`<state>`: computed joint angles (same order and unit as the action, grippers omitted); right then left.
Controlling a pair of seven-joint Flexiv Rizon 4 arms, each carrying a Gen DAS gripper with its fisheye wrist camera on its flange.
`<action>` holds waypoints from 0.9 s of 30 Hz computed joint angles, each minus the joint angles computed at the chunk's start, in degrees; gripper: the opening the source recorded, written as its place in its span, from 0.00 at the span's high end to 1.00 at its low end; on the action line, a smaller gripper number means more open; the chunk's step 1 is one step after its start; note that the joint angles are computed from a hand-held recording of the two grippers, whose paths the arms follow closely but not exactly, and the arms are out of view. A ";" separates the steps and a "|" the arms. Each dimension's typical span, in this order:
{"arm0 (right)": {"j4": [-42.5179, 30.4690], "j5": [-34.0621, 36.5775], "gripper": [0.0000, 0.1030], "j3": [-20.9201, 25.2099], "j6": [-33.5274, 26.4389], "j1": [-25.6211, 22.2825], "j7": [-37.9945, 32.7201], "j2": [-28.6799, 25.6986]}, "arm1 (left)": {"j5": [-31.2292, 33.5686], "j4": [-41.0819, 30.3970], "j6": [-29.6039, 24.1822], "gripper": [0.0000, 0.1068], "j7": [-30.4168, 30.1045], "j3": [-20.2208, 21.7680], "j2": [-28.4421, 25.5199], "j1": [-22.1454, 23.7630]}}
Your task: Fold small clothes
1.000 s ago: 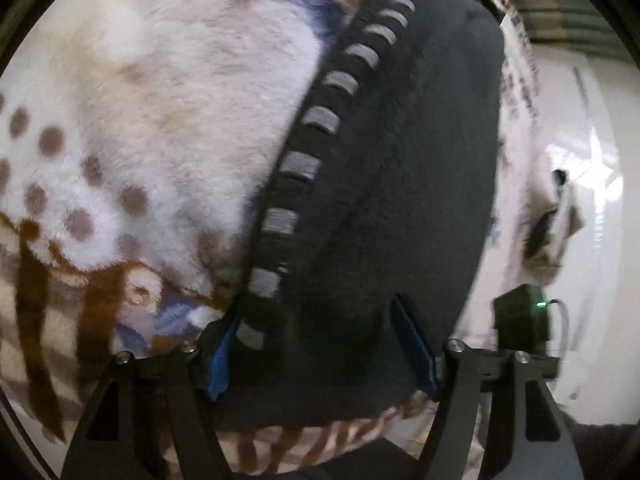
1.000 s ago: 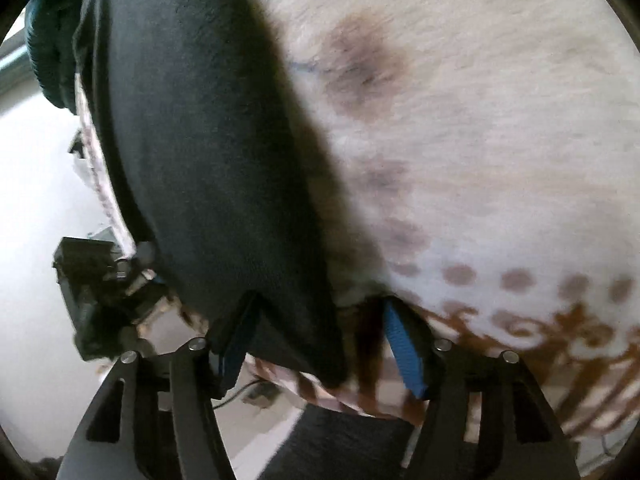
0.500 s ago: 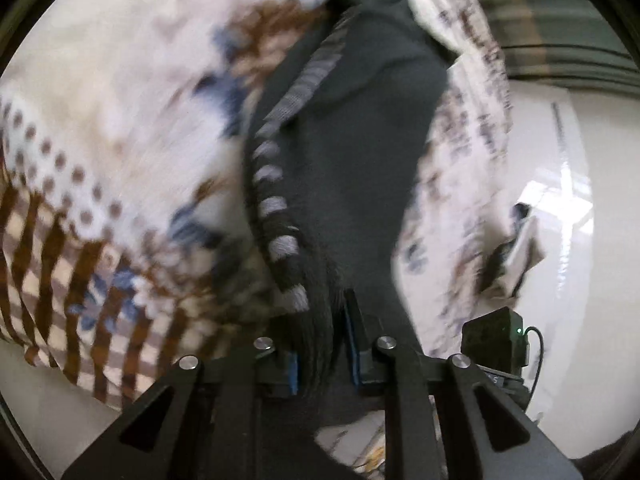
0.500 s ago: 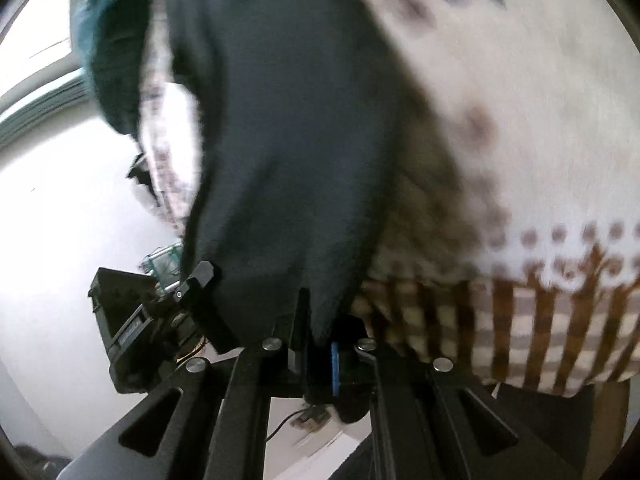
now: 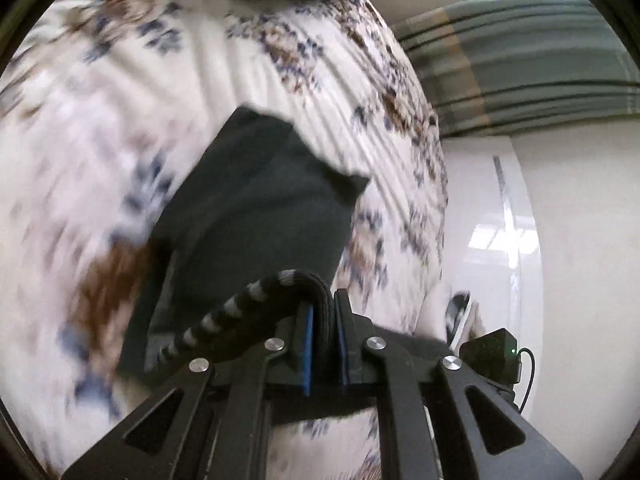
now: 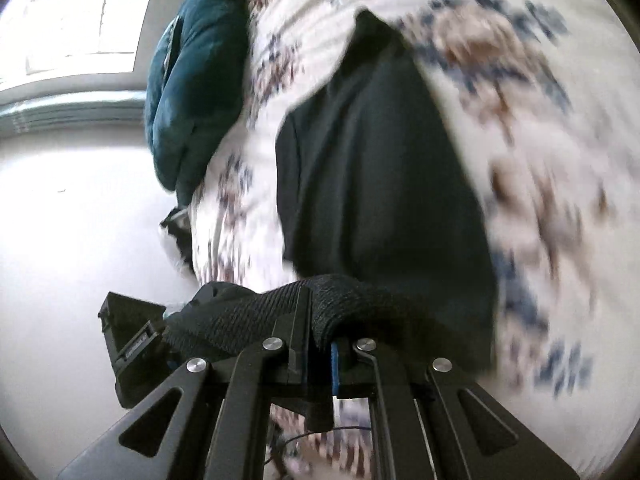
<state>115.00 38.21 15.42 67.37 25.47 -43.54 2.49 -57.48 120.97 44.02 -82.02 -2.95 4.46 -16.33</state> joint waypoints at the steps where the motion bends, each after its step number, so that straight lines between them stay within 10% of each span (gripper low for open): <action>1: -1.61 -1.19 0.93 -1.08 0.50 -0.36 -0.29 -2.69 | -0.69 -2.85 1.39 0.93 0.98 -0.57 -3.86 0.53; 11: -27.26 -3.72 0.85 -2.58 -7.29 -11.30 -0.33 -28.68 | 5.88 -27.98 1.05 0.93 -2.37 -6.71 -30.92 7.18; 14: -29.42 -3.60 0.36 -0.85 -4.64 -13.91 -0.28 -31.47 | 10.52 -33.70 -4.18 0.73 -5.03 -8.00 -35.45 8.73; 17: -30.02 -7.44 0.34 0.22 -5.67 -15.54 -2.31 -31.40 | 8.47 -33.11 -3.53 0.35 -1.00 -10.09 -35.26 10.30; 27: -19.84 -12.39 0.06 2.45 -17.60 -16.08 -18.38 -23.79 | 2.88 -14.24 1.17 0.28 13.03 -6.64 -19.19 9.47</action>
